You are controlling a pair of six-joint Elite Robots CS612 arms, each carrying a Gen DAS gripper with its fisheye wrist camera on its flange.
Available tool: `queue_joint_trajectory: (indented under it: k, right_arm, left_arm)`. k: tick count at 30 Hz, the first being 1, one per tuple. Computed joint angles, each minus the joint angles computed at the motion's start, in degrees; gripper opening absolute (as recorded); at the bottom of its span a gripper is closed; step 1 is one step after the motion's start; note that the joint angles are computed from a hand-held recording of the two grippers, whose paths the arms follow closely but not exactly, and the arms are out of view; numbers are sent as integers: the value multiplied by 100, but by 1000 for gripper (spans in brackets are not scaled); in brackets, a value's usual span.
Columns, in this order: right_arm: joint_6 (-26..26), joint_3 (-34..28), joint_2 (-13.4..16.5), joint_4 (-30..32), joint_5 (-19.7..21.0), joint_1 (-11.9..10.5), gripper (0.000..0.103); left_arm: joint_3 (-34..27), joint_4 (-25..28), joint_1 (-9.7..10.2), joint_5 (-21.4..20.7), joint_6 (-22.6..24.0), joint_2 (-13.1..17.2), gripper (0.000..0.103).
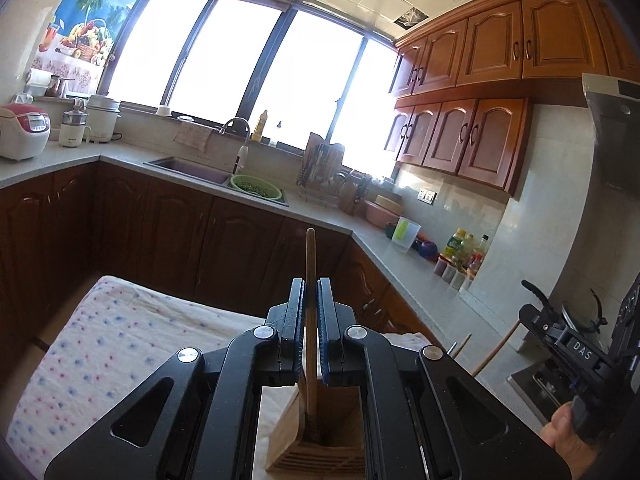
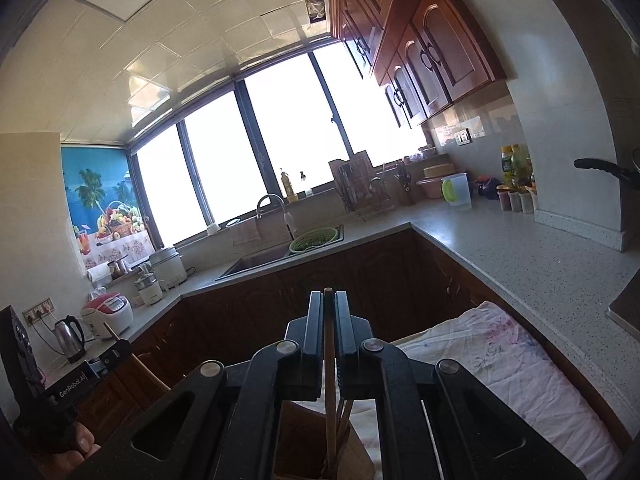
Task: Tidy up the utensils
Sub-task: 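Lower both wooden chopsticks into the wooden holder and open both grippers, then move both open grippers back toward the fork and spoon on the cloth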
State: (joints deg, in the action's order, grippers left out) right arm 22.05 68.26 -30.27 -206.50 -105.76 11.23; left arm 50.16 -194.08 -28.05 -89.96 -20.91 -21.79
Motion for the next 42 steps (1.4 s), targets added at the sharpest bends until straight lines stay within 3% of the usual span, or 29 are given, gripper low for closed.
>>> queue_joint_trajectory:
  k: [11, 25, 27, 29, 31, 32, 33, 35, 37, 42]
  right_arm:
    - [208, -32, 160, 460, 142, -10, 5]
    - [408, 3, 96, 625, 308, -62, 7]
    - [478, 37, 77, 591, 359, -72, 11]
    - [536, 112, 42, 460, 376, -76, 20]
    - [583, 218, 4, 196, 406, -79, 54]
    - [590, 276, -18, 40, 368, -70, 60]
    - [567, 334, -42, -114, 332, -58, 67]
    - [521, 465, -105, -371, 314, -37, 78]
    - [447, 613, -173, -639, 283, -7, 97]
    - [290, 1072, -379, -1120, 270, 73, 99]
  left_arm:
    - [-67, 582, -27, -302, 220, 139, 5]
    - [-77, 856, -28, -365, 256, 87, 6]
    - [-44, 885, 1, -528, 178, 48, 13]
    - [112, 715, -7, -480, 186, -36, 23]
    - [322, 522, -14, -419, 142, -145, 44]
    - [428, 406, -14, -397, 90, -198, 58]
    - [542, 286, -18, -333, 50, -255, 66]
    - [771, 79, -20, -256, 6, -374, 73]
    - [1026, -120, -12, -225, -68, -499, 81]
    - [1654, -543, 13, -223, -229, -784, 86]
